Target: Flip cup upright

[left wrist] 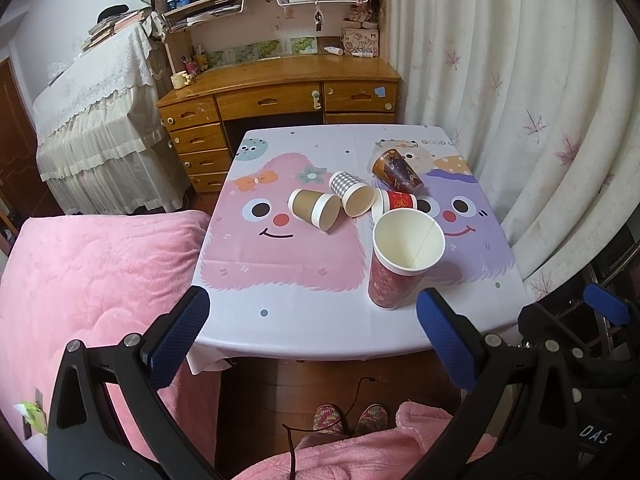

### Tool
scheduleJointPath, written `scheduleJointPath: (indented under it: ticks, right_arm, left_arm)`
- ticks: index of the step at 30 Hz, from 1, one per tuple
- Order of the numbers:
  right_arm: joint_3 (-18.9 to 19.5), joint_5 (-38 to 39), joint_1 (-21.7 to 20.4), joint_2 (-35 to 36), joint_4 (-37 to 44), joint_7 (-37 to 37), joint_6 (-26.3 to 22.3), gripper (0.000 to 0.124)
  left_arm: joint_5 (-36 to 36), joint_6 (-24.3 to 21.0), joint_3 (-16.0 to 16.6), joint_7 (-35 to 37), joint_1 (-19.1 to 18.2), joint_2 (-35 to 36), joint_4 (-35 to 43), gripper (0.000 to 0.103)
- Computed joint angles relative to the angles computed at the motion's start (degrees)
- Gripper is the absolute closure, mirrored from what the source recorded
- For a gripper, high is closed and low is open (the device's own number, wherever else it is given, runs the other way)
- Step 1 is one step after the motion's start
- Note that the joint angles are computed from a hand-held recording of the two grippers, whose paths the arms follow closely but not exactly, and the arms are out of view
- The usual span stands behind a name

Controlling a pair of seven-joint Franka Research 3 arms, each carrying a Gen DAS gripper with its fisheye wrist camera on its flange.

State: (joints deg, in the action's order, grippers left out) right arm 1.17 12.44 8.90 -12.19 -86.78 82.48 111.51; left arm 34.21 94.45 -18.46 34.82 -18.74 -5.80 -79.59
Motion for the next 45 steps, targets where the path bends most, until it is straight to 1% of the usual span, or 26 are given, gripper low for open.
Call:
scheduleJointPath:
  ticks: [9, 27, 45]
  right_arm:
    - [0.1, -0.3, 0.08, 0.4, 0.23, 0.27, 0.45, 0.021]
    - [0.29, -0.85, 0.4, 1.78, 1.39, 0.7, -0.4, 0.021]
    - [0.39, -1.12, 0.59, 1.67, 1.18, 0.94, -0.32, 0.021]
  left_arm:
    - [-0.18, 0.29, 0.15, 0.21, 0.15, 0.01, 0.1, 0.0]
    - [-0.14, 0.57, 0.29, 0.3, 0.22, 0.17, 0.16, 0.0]
    - [-0.27, 0.68, 0.39, 0.49, 0.48, 0.04, 0.0, 0.0]
